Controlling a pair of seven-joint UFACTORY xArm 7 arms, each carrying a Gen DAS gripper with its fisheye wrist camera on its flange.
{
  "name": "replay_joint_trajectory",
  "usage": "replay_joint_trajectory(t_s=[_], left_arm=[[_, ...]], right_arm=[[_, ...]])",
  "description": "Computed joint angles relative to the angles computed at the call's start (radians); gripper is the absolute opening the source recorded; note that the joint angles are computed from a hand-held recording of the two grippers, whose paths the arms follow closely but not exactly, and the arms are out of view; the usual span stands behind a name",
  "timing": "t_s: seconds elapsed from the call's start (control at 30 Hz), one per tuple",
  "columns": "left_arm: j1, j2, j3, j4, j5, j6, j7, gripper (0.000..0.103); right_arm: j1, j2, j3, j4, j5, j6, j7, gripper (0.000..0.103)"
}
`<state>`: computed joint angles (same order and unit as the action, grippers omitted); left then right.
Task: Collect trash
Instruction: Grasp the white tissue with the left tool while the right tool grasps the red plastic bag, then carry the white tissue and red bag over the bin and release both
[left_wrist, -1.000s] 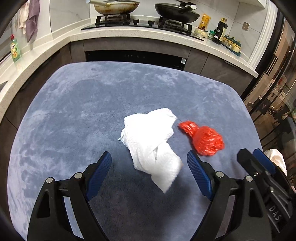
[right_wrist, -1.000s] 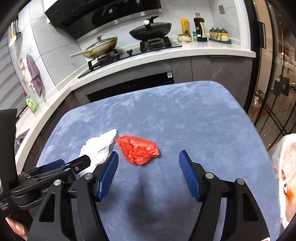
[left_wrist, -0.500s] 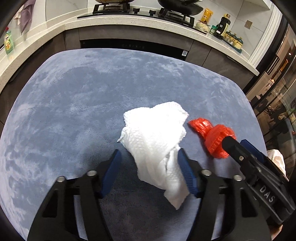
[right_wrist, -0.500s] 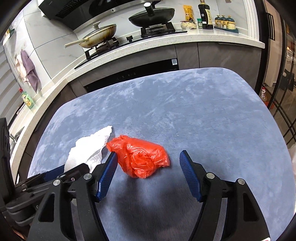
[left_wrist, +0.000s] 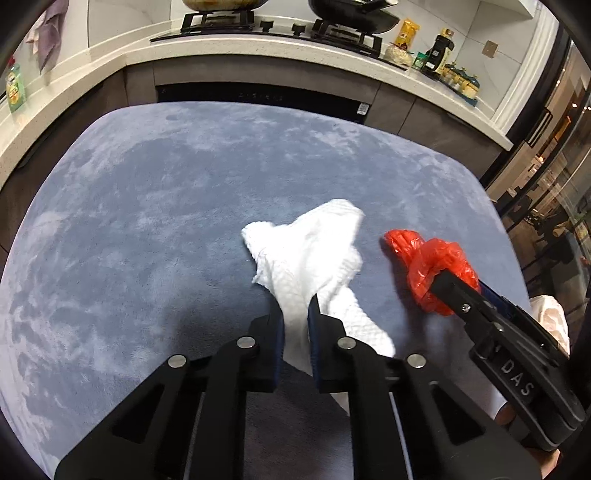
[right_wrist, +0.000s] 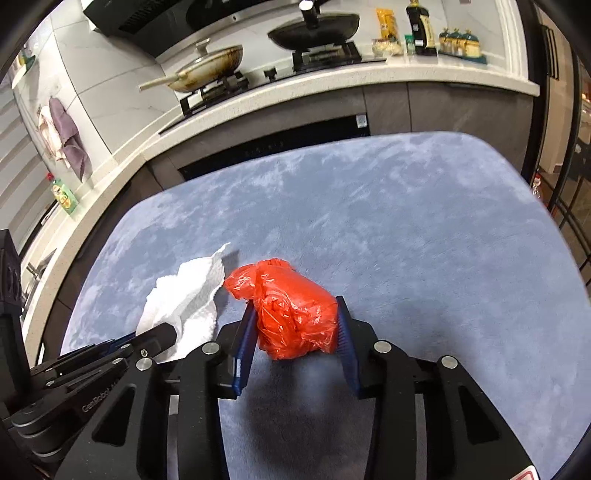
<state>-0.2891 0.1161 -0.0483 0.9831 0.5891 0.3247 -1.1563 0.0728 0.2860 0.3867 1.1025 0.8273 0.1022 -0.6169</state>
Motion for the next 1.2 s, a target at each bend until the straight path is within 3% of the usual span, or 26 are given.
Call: replay_joint_trajectory(t_s=[0.1,0.27,0.47,0.6,0.9,1.2], left_arm=[[-0.013,-0.018,-0.006,0.009,0.026,0.009,-0.019,0.008],[-0.031,-0.047,-0.034,0.040,0.082,0.040,-0.055,0.008],[-0.069,-0.063,-0.083,0.115,0.153,0.098,-0.086,0.008],[-0.110,-0.049,-0.111,0.192,0.189,0.145,-0.085,0.008],[-0.246,0.059,-0.132,0.403,0.239,0.230,-0.045,0.008],[-0.419,0.263,-0.096,0.684,0.210,0.283,0.079,0.008]], right_arm=[[-0.048,-0.048,0.039,-0.023,0.094,-0.002,-0.082,0.037],[-0.061,-0.155,0.019,-0.061,0.266,0.009,-0.224,0.037],[-0.049,-0.302,-0.073,-0.116,0.439,0.049,-0.361,0.037],[-0.030,-0.385,-0.157,-0.153,0.498,0.069,-0.408,0.037],[-0.007,-0.540,-0.361,-0.261,0.486,0.096,-0.443,0.037],[-0.004,-0.612,-0.567,-0.331,0.411,0.113,-0.444,0.038]])
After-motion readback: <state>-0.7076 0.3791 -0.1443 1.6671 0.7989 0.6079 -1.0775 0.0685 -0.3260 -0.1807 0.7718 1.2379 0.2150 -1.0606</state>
